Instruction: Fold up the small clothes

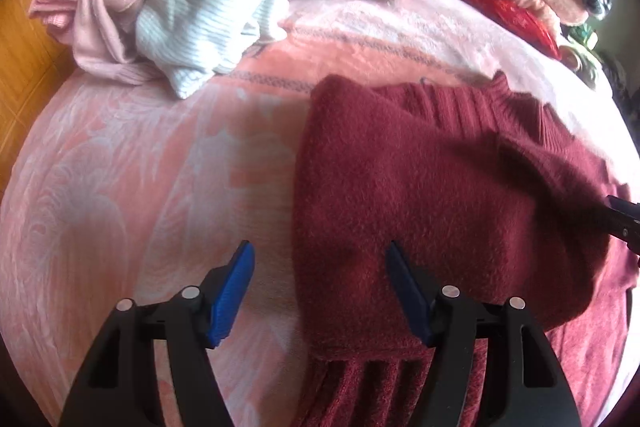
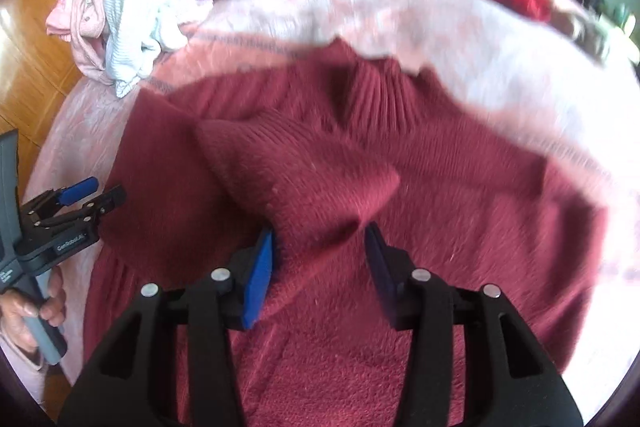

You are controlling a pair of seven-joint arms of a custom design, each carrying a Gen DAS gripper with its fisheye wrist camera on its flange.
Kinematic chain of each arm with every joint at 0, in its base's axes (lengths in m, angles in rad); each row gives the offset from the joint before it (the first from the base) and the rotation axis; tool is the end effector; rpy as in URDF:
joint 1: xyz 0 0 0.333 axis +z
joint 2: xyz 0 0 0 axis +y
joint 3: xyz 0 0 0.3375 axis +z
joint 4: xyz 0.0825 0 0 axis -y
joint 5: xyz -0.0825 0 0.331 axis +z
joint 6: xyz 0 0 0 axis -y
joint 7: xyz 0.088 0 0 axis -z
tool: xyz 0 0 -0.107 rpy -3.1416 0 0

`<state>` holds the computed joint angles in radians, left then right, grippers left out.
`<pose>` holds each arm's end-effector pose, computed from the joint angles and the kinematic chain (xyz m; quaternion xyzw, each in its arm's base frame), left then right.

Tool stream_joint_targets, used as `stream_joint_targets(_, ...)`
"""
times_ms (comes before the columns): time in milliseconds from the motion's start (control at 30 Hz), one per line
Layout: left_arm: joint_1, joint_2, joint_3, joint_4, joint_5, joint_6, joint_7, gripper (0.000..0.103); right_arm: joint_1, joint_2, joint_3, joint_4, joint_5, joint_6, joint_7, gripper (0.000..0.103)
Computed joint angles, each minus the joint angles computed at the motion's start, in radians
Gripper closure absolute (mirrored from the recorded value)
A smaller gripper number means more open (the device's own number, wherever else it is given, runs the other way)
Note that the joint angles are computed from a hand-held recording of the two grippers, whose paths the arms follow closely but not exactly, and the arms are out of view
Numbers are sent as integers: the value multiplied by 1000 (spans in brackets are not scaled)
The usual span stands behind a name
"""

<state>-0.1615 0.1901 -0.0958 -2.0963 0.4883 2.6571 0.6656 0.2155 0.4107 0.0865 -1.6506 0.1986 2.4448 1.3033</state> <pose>0.5459 -0.1545 0.4243 -0.7720 0.5927 -0.1483 0.1754 0.6353 0.1886 0.4609 -0.8221 0.5287 -0.0647 0.2010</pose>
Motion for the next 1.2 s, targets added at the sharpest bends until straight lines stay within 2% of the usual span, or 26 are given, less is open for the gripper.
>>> stream_joint_targets(100, 2, -5, -3, 1, -15, -18, 4, 34, 52, 16, -25, 24, -82, 28, 68, 51)
stream_joint_targets(133, 2, -5, -4, 1, -17, -24, 6, 33, 45, 28, -10, 31, -74, 32, 46, 51)
stream_joint_targets(200, 1, 4, -3, 2, -13, -26, 6, 33, 50, 68, 8, 78, -68, -8, 32, 52)
stream_joint_targets(367, 6, 19, -4, -3, -41, -14, 14, 33, 97, 142, -2, 136, -103, -12, 80, 50)
stream_joint_targets(433, -2, 24, 2, -1, -24, -16, 9, 32, 99, 152, -6, 137, -110, 3, 92, 65)
stream_joint_targets(500, -5, 27, 5, -1, -16, -13, 7, 31, 62, 146, 17, 124, -67, 18, 72, 86)
stream_joint_targets(533, -4, 29, 5, -1, -18, -11, 6, 31, 38, 144, 32, 124, -27, 16, 66, 89)
stream_joint_targets(667, -5, 33, 8, 4, -25, -4, -2, 30, -80, 114, 82, 103, 168, -25, 24, 91)
stream_joint_targets(800, -9, 41, 18, 16, -18, 23, -34, 31, -156, 68, 62, 71, 284, -118, -14, 90)
stream_joint_targets(933, -13, 62, 19, 44, -25, 23, -49, 31, -186, 41, -1, 79, 260, -238, -9, 79)
stream_joint_targets(967, -15, 67, 19, 50, -26, 26, -50, 31, -188, 32, -17, 74, 237, -251, -12, 68)
stream_joint_targets(1000, -22, 71, 24, 58, -17, 18, -58, 31, -196, 19, -25, 59, 239, -247, -20, 51)
stream_joint_targets(1133, -43, 80, 31, 79, 21, -10, -79, 30, -269, 27, -19, 50, 365, -273, -73, 34)
stream_joint_targets(1200, -47, 80, 30, 86, 30, -23, -81, 30, -295, 62, -17, 76, 414, -320, -70, 32)
